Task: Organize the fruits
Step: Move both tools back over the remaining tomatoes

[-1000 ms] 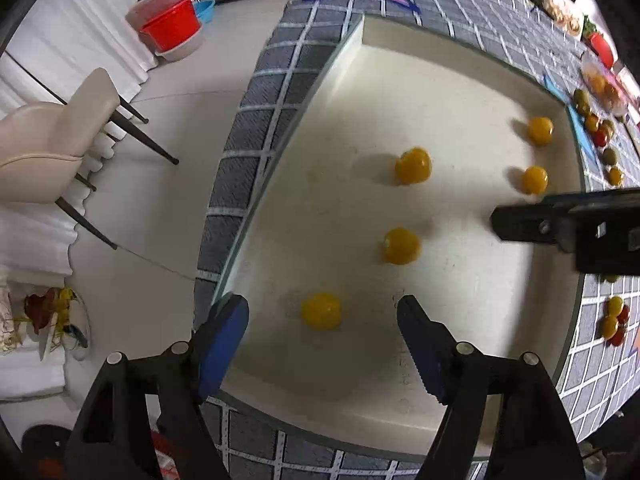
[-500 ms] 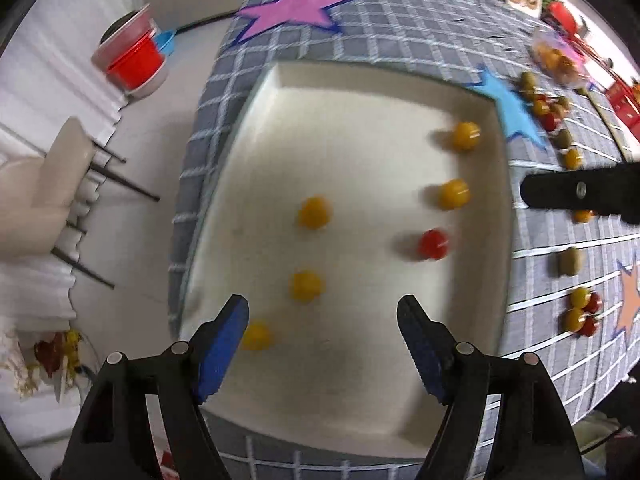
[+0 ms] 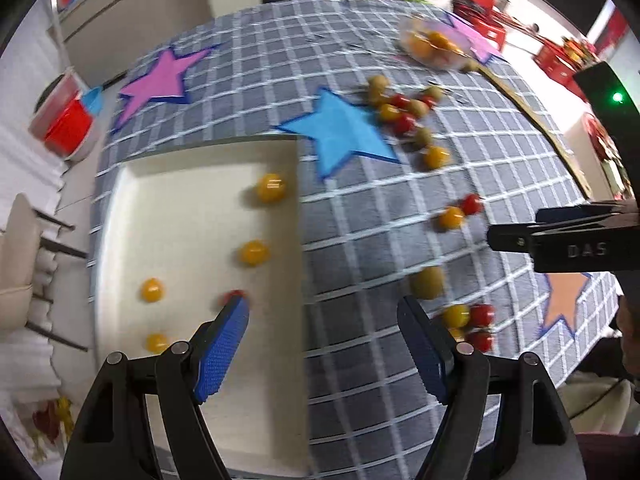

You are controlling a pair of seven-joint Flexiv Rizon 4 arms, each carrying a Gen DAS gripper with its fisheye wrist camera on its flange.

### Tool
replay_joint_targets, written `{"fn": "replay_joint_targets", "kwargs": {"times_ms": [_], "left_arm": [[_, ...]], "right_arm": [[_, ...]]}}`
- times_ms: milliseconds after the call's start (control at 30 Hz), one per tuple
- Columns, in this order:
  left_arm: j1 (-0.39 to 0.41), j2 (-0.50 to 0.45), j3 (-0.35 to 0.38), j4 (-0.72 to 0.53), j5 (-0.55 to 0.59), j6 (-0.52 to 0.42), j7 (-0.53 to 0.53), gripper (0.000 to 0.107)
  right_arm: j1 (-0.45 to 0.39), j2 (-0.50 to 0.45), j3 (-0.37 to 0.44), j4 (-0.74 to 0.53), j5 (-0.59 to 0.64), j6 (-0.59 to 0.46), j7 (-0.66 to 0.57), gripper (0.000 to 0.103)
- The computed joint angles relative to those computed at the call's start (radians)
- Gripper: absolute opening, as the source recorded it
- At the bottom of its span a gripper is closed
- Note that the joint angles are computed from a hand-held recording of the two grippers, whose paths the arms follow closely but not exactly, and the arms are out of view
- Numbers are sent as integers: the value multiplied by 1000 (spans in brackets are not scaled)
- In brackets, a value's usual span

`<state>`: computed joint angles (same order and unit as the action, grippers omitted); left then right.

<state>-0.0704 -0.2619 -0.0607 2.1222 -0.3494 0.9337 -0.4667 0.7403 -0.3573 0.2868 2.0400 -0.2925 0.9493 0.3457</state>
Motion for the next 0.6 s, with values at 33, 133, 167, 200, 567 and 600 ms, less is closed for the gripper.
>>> {"fn": "replay_joint_targets", "kwargs": {"times_ms": [33,133,167,200,567,600], "left_arm": [[-7,-2,-2,-2,10,-20,-10,78],[-29,-20,-4,-18,49,-75,-47,78],[-34,-25,-4,-17,56,-76,-56,78],[-42,-33,-4,-17,68,-72,-71,78],[-92,-82,-6,5,167,38,-177,78],[-94,-85,-6,5,173,41,-186,78]], "right_arm": [[0,8,3,14,2,1,1,85],[-1,24,13,55,8,27,3,85],[-2,32,17,72,9,38,2,85],[-4,40,21,89,11,49,-1,85],[-14,28,15,131,-28,124,-83,80],[-17,8,8,115,-29,131,-96,79]]}}
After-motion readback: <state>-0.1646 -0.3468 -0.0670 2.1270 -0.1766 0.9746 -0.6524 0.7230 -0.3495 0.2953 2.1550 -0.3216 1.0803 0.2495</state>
